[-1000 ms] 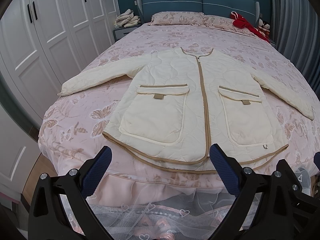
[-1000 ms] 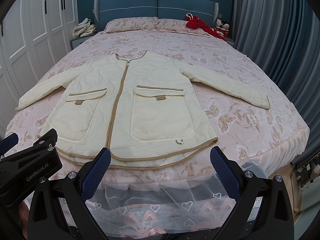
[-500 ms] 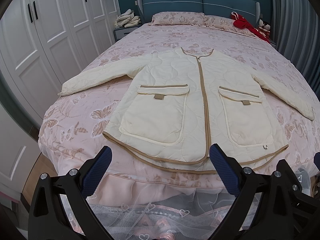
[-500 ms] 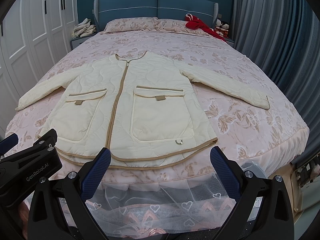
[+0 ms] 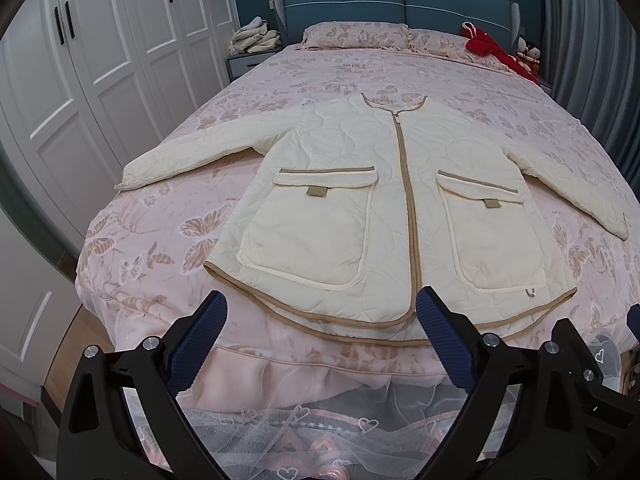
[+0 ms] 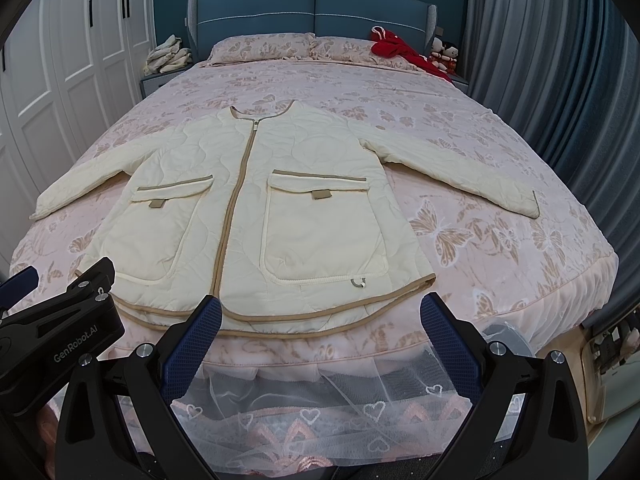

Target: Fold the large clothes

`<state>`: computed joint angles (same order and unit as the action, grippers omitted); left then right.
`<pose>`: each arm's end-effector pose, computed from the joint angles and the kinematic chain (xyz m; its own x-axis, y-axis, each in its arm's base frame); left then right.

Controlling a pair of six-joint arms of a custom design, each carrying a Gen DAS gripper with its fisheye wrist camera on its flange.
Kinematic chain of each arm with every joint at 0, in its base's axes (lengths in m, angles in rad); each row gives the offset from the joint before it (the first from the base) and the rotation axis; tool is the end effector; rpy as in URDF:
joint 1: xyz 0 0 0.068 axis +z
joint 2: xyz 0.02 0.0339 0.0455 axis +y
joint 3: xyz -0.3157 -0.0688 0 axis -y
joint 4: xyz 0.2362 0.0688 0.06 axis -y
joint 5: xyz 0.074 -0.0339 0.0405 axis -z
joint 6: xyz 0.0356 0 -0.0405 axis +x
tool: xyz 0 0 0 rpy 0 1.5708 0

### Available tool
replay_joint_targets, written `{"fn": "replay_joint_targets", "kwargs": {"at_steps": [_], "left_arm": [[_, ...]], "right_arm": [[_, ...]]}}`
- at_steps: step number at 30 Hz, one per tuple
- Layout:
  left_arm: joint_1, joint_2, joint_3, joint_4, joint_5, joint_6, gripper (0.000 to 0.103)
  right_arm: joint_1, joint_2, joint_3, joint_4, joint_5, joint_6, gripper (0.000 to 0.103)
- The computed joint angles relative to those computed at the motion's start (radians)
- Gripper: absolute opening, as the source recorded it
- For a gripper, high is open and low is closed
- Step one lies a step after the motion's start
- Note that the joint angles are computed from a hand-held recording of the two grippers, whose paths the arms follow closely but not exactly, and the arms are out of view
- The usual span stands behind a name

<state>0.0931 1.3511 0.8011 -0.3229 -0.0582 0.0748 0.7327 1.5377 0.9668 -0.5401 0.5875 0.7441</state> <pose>0.2530 0.0257 0.2654 -0.7705 0.0030 -0.6375 -0.0727 0.9931 0.0925 0.2263 0.1771 0.2590 -0.7433 0.0895 -0.6629 0.1761 0.9822 -0.0649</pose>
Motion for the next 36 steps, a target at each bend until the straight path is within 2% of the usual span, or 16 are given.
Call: {"fn": "replay_joint_targets", "kwargs": {"at_steps": [23,27,32,34,36], "left_arm": [[0.006,-0.001,-0.001,-0.001,0.004,0.004,0.093],[0.026,0.008,-0.003,0.003,0.036,0.018,0.094],[0.132,0.112,0.065,0.014,0.153,0.027,0.097],[0.167,0.185,0.112,0.008,0.181,0.028,0.097],[0.181,0.249,0.156,0.012,0.17,0.009,0.097]], "right_arm": [[0.004,0.008,0.008,-0.008,-0.001,0.001,0.098],[-0.025,-0.007,-0.015,0.042,-0.038,-0.072,0.098],[-0.214,-0.064,-0.11,0.221,-0.167,-0.232,0.098],[-0.404,-0.071,-0.142,0.3,-0.284,-0.292,0.098],[-0.581,-0.03,-0.145,0.371,-0.391,-0.33,0.098]]}}
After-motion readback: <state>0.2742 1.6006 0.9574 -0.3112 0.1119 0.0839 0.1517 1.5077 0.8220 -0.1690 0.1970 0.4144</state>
